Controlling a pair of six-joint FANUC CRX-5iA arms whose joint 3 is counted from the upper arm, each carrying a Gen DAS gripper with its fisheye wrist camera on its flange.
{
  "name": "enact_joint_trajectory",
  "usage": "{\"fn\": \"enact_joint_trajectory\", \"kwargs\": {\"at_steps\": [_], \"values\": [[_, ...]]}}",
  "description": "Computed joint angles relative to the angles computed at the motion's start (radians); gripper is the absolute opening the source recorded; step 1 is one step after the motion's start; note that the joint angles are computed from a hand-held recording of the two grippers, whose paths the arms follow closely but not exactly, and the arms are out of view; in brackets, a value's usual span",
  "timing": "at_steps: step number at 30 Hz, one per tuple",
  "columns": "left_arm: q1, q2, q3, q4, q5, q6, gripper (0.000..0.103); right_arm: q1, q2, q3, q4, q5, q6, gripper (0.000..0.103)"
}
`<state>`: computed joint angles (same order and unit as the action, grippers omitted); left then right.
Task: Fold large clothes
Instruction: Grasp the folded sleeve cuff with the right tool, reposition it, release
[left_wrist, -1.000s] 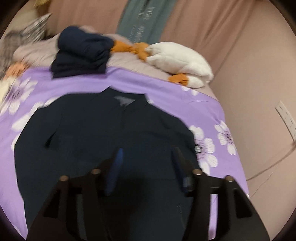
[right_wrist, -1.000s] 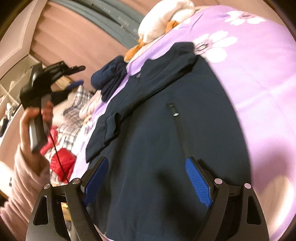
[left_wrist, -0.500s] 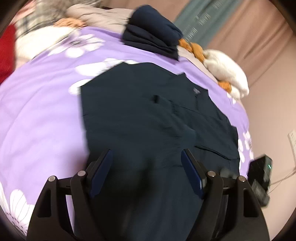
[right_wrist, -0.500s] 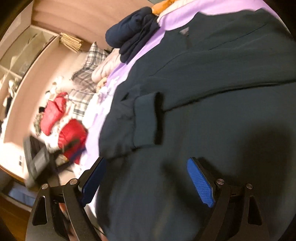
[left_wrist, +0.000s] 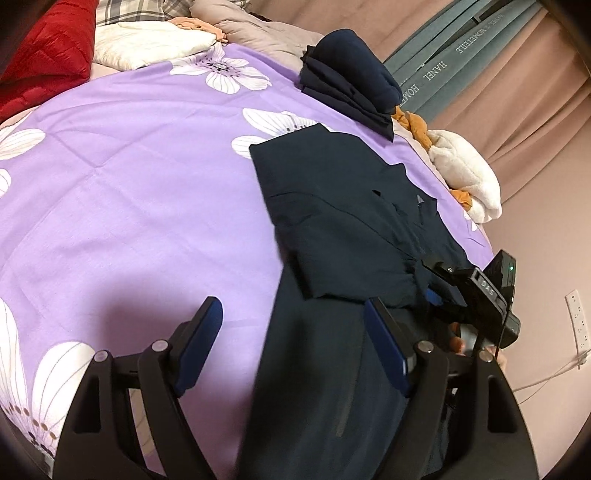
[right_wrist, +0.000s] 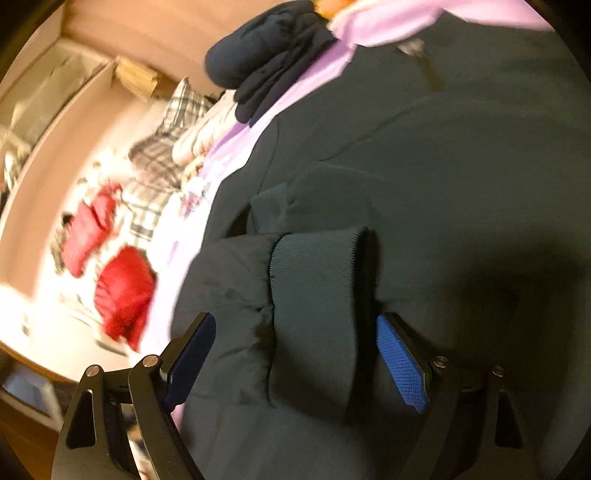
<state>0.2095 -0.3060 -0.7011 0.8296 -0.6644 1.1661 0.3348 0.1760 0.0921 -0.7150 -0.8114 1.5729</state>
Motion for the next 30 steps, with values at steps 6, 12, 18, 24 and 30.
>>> {"fn": "enact_joint_trajectory", "kwargs": {"at_steps": [6,12,18,24,30], "values": [[0.032,-0.031,-0.015,-0.016,-0.019,-0.004,0.079,0.109,-0.011,-0.035,0.289,0.056,-0.169,0.023],[0.015,-0.002,-0.051,0.165,-0.008,-0.103,0.079,0.166,-0.102,-0.117,0.457,0.137,-0.217,0.008],[-0.059,0.062,-0.041,0.378,0.024,-0.210,0.079,0.197,-0.166,-0.127,0.588,0.218,-0.265,0.007],[-0.140,0.177,0.029,0.549,0.027,-0.289,0.083,0.171,-0.215,-0.179,0.884,0.370,-0.535,0.007],[-0.207,0.331,0.144,0.695,-0.009,-0.339,0.083,0.064,-0.208,-0.239,1.041,0.385,-0.731,0.007]]}}
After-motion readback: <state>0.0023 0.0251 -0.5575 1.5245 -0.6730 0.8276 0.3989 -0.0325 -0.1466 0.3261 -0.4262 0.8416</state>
